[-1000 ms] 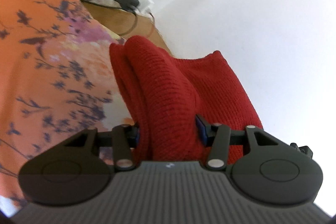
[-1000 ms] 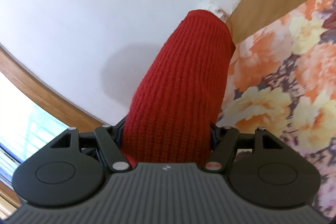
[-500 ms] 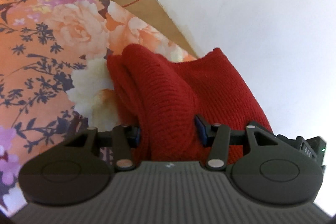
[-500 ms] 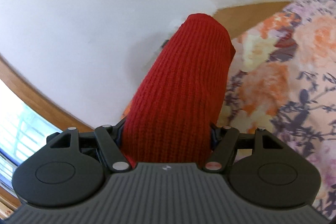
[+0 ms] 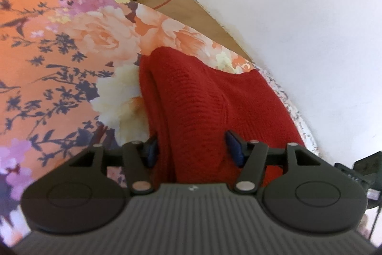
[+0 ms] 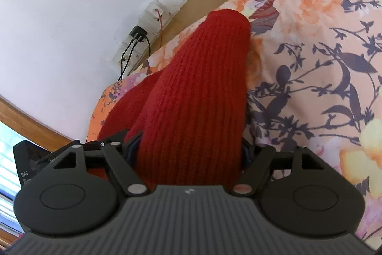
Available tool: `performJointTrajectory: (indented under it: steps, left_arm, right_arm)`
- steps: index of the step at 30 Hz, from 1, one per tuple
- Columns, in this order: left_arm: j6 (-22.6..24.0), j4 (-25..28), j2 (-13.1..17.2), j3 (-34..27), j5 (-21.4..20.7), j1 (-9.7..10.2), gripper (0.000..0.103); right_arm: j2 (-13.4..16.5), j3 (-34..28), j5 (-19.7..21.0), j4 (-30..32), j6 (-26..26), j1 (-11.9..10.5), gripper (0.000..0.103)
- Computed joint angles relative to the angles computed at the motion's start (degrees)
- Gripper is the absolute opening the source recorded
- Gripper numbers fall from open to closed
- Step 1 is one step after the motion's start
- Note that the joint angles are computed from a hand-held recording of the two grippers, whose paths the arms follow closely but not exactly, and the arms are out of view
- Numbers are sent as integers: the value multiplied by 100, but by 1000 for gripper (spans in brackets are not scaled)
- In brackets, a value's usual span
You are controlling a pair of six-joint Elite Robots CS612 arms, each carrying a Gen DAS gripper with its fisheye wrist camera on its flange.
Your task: Fold small clothes
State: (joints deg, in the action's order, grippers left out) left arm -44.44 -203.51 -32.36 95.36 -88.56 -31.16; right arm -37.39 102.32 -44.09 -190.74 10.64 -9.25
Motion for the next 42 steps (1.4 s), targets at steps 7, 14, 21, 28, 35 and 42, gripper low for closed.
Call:
performJointTrajectory:
  steps: [7,14,21,28,35,42]
  left_arm:
    - [152,-35,-249,376,497,-178,60]
    - [189,445,-336,503,1092,-287,63]
    - [526,375,-221,477,1134,-225,79]
    - [540,523,-348,531,1117,-249,78]
    - [311,561,-545,736,1238,-353,76]
    - [240,474,-710,1032,1506,-552,99]
  right_arm:
    - [-246,244,-185,-19,-406,-51,82]
    - [-482,502,119,69,-869,-272,67]
    - [-642,487,-579,704,-1788,15,63]
    - [-608,438,-1068,554,-1599,196,69]
    - [-602,687,-1229,-286,-1016,213,84]
    - [-712,1045,-1367,-954,-695,247,99]
